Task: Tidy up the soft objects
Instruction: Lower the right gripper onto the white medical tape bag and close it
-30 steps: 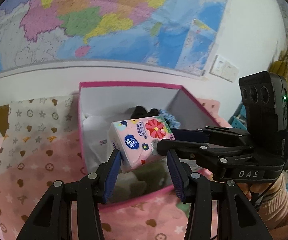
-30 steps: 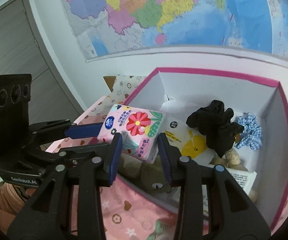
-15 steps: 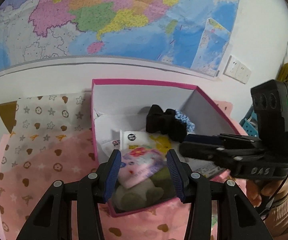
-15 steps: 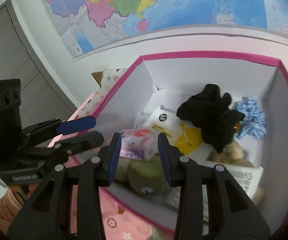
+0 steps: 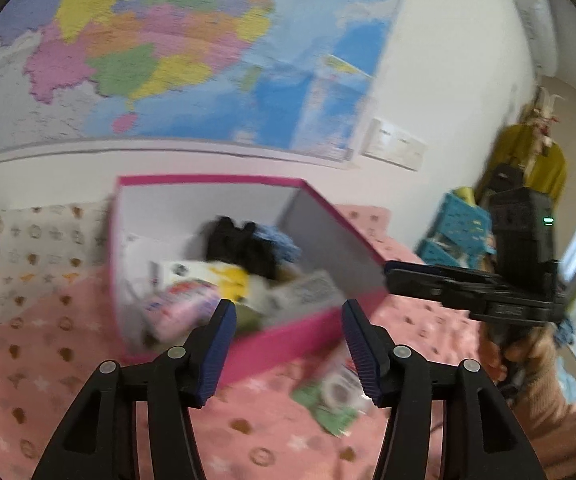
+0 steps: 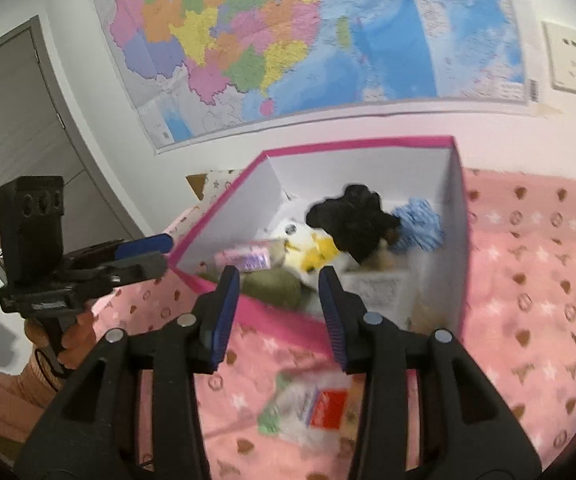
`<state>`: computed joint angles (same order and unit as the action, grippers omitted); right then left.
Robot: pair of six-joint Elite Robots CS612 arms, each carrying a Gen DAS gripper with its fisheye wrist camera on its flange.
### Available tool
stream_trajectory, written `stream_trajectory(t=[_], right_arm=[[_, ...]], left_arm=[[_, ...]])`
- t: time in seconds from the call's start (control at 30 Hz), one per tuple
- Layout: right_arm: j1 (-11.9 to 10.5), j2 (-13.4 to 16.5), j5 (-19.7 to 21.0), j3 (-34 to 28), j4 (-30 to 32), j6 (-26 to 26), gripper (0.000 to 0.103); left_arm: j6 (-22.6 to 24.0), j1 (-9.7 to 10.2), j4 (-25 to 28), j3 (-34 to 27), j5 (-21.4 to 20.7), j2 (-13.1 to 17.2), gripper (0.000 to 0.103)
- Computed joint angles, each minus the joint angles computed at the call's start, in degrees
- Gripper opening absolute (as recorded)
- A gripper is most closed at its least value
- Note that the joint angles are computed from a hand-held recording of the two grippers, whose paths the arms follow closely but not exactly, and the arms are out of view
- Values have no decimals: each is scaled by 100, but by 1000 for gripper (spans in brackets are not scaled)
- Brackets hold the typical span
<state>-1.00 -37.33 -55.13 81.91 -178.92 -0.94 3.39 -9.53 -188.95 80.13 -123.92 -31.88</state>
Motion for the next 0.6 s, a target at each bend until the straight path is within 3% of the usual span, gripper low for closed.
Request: stream_trajectory(t=[0.2,0.4,0.6], right_arm=[[-79,-108,-177,441,123,40,43],[-112,-58,-240,555,435,115,43],[-123,7,-179,563,534,221,43]], left_arm=[[334,-82,278,270,-276,-67,56],[297,-144,830,277,-360,3,56],[195,-179,942,348,-395,12,56]])
